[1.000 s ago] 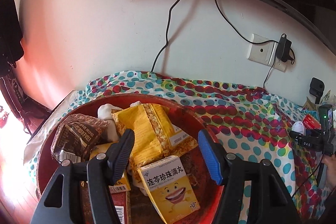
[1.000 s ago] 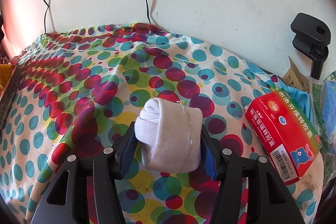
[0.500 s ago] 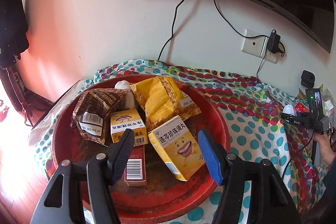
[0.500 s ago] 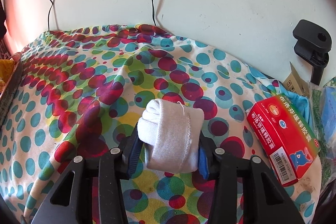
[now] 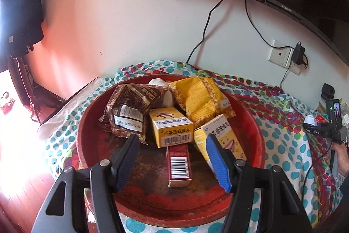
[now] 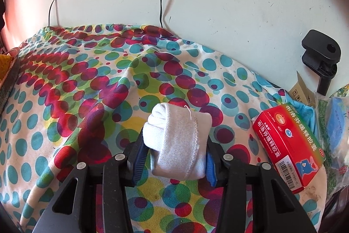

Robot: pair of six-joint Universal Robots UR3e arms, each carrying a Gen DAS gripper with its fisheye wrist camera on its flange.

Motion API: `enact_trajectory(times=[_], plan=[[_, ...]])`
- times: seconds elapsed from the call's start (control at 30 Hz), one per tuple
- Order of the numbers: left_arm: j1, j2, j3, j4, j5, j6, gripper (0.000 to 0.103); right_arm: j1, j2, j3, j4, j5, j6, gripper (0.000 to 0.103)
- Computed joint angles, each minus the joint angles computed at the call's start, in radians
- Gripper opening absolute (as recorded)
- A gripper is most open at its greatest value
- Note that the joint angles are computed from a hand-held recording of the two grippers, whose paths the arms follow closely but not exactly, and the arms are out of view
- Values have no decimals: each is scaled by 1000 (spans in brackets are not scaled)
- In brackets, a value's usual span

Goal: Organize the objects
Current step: 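Carry the white sock into the red tray and open the right gripper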

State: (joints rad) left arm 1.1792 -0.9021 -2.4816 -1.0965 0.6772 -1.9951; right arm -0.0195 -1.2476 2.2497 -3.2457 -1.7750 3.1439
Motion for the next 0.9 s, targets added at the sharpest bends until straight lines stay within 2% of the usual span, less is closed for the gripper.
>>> enact_trajectory(times=[0.03, 0.07, 0.23, 0.33, 0.47, 0.7, 0.9], plan=[[-13, -22, -8, 58, 18, -32, 65, 6, 1, -8, 11, -2, 8, 42], [-14, -29, -7, 63, 23, -34, 65, 13, 3, -18, 21, -7, 15, 42], [17, 4, 4, -27, -9, 20, 65, 76, -5, -74, 63, -29, 41, 42], [5, -5, -7, 31, 3, -11, 65, 115, -21, -125, 108, -27, 55, 42], [12, -13, -3, 38, -3, -21, 65, 182, -37, -215, 194, -18, 78, 43], [42, -48, 3, 106, -8, -91, 65, 343, 37, -461, 351, 18, 159, 44], [60, -120, 24, 179, 8, -171, 65, 508, 197, -787, 506, 61, 181, 44]])
